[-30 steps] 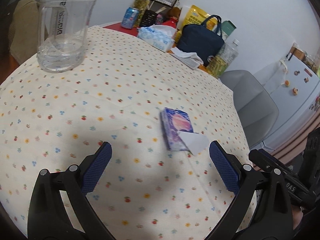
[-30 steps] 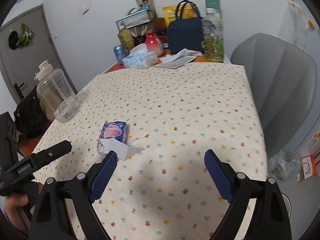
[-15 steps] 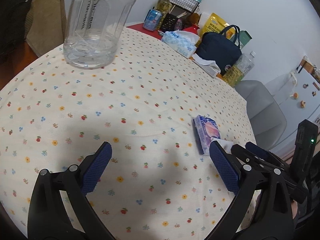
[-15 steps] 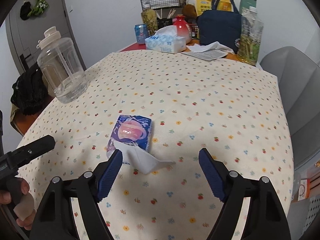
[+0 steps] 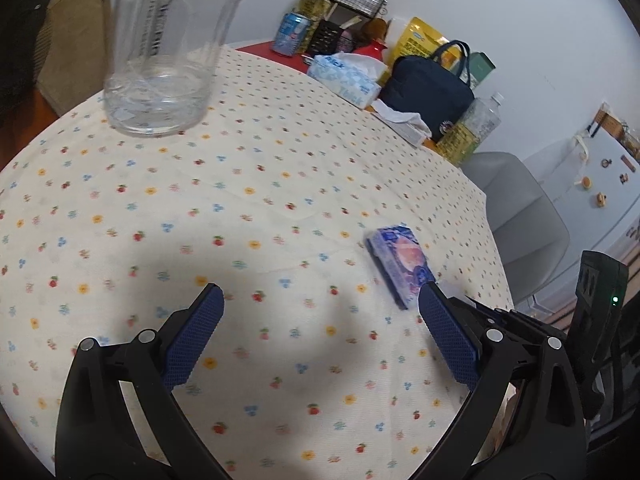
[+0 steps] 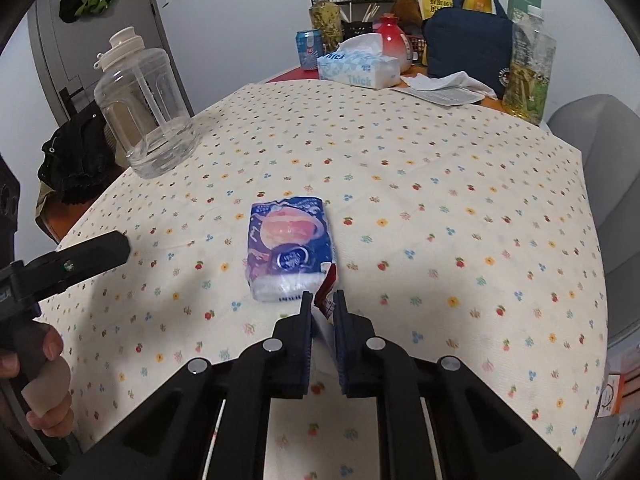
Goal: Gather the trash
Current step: 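Grasp the white tissue with the right tool beside the blue packet, then grasp the blue tissue packet with the left tool while the right tool holds the tissue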
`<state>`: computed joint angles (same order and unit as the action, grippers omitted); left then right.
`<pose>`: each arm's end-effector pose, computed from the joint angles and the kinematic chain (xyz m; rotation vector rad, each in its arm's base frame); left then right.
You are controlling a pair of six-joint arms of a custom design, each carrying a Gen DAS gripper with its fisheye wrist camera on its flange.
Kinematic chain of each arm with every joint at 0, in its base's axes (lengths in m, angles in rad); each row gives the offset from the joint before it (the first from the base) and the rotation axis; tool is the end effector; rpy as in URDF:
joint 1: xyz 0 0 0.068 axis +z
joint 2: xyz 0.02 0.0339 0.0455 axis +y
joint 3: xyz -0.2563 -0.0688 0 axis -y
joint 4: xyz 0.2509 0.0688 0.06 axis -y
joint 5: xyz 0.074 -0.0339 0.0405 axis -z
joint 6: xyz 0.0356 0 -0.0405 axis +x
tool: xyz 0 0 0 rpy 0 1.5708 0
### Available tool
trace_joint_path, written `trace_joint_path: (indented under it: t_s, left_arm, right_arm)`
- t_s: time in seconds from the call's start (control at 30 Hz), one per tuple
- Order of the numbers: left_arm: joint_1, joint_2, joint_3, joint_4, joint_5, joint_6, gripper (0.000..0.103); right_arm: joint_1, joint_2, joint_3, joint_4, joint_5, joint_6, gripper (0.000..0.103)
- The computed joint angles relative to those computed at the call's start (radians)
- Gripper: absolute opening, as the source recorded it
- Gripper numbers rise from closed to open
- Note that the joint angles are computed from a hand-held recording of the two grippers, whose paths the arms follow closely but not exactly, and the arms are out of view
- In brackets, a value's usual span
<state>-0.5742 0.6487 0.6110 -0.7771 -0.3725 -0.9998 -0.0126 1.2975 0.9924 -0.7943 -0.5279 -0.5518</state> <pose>0.1265 -0.0664 0.2409 -0.6638 2.2450 -0.3460 0.2559 0.0147 0.2488 -0.8248 2.3738 0.4832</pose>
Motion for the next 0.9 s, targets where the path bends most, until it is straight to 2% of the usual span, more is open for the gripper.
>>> trace_joint_path:
  t_s: [0.3, 0.67, 0.8, 0.9]
  left_arm:
    - [-0.029, 0.253, 0.081, 0.144, 0.028, 0.045, 0.097]
    - [-0.05, 0.582, 0.257, 0.176, 0.043, 0.082, 0.096]
    - [-0.056, 0.651, 0.295, 0.175, 0.034, 0.066, 0.086]
    - [-0.077, 0.68, 0.319, 0.158, -0.005, 0.049, 0.063]
  right_arm:
    - [-0.204, 0.006, 0.051, -0.118, -0.126, -0.077, 0.011]
    - [-0.432, 0.118, 0.172, -0.223, -0.224, -0.168, 0.011]
    - [-0.487, 0.151, 0.199, -0.248, -0.244, -0.193, 0.011]
    - [-0.526, 0.173, 0.218, -0.266, -0.255, -0.213, 0.011]
